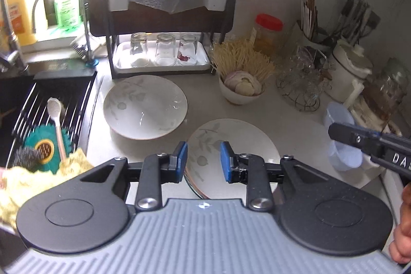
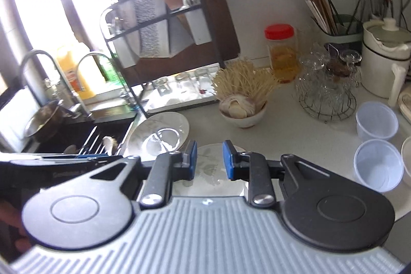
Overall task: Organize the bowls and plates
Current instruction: 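Lower the bowl onto the floral plate and open both grippers, then move both grippers to the rim of the second leaf-print bowl by the rack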
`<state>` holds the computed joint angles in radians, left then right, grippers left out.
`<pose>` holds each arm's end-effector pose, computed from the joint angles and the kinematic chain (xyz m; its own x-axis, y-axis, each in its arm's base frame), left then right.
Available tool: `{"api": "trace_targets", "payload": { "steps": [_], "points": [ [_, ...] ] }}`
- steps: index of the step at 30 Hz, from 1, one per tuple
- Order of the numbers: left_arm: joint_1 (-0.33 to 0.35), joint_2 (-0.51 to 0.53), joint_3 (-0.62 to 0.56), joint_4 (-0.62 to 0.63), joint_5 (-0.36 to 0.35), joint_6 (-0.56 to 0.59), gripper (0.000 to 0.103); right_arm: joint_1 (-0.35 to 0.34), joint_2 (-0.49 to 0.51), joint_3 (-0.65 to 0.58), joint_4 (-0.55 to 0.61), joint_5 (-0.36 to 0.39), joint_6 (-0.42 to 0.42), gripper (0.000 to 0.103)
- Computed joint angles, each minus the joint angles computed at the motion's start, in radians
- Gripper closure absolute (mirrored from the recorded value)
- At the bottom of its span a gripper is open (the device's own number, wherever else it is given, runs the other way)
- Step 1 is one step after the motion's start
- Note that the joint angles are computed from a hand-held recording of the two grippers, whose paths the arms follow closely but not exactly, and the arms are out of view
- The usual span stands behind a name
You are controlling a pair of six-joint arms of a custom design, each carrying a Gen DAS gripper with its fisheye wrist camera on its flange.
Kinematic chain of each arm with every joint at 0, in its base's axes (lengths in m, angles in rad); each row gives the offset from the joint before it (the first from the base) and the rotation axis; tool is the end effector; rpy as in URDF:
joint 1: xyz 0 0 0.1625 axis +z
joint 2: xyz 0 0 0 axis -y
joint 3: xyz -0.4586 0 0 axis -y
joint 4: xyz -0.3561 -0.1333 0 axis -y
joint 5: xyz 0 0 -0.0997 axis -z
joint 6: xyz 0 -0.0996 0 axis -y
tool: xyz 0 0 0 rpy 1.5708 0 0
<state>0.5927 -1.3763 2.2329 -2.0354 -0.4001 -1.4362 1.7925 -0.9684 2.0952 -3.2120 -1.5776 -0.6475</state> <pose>-0.2054 -0.4096 0.2694 -0.7496 -0.4418 -0.4928 0.1765 0.5842 -0.7922 0.2500 -0.5060 0.1811 -0.6632 -0.6851 0.3015 -0.7415 0.5467 -0.3889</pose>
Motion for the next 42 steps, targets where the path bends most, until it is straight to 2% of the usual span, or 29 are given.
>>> {"api": "trace_targets", "payload": {
  "steps": [5, 9, 14, 19, 23, 26, 30, 35, 42],
  "points": [
    [-0.105, 0.044, -0.089, 0.401, -0.015, -0.376, 0.071, -0.032, -0.077, 0.035, 0.071, 0.067, -0.081, 0.077],
    [-0.179, 0.095, -0.144, 0.552, -0.044, -0.569, 0.068, -0.062, -0.137, 0.064, 0.142, 0.119, -0.131, 0.077],
    [-0.248, 0.17, -0.195, 0.681, -0.081, -0.734, 0.068, -0.098, -0.21, 0.097, 0.217, 0.162, -0.183, 0.077],
    [-0.296, 0.213, -0.196, 0.697, -0.137, -0.842, 0.068, -0.117, -0.272, 0.11, 0.291, 0.185, -0.234, 0.077],
    [-0.329, 0.238, -0.178, 0.673, -0.178, -0.887, 0.068, -0.127, -0.311, 0.121, 0.348, 0.193, -0.256, 0.077],
    [-0.337, 0.253, -0.175, 0.658, -0.221, -0.874, 0.068, -0.136, -0.329, 0.136, 0.374, 0.193, -0.284, 0.077],
    [-0.338, 0.235, -0.146, 0.61, -0.246, -0.848, 0.068, -0.143, -0.332, 0.15, 0.378, 0.168, -0.273, 0.077],
    [-0.316, 0.198, -0.105, 0.55, -0.245, -0.822, 0.068, -0.136, -0.304, 0.147, 0.35, 0.139, -0.246, 0.077],
    [-0.26, 0.121, -0.056, 0.491, -0.205, -0.738, 0.062, -0.085, -0.218, 0.132, 0.263, 0.102, -0.186, 0.077]
  ]
}}
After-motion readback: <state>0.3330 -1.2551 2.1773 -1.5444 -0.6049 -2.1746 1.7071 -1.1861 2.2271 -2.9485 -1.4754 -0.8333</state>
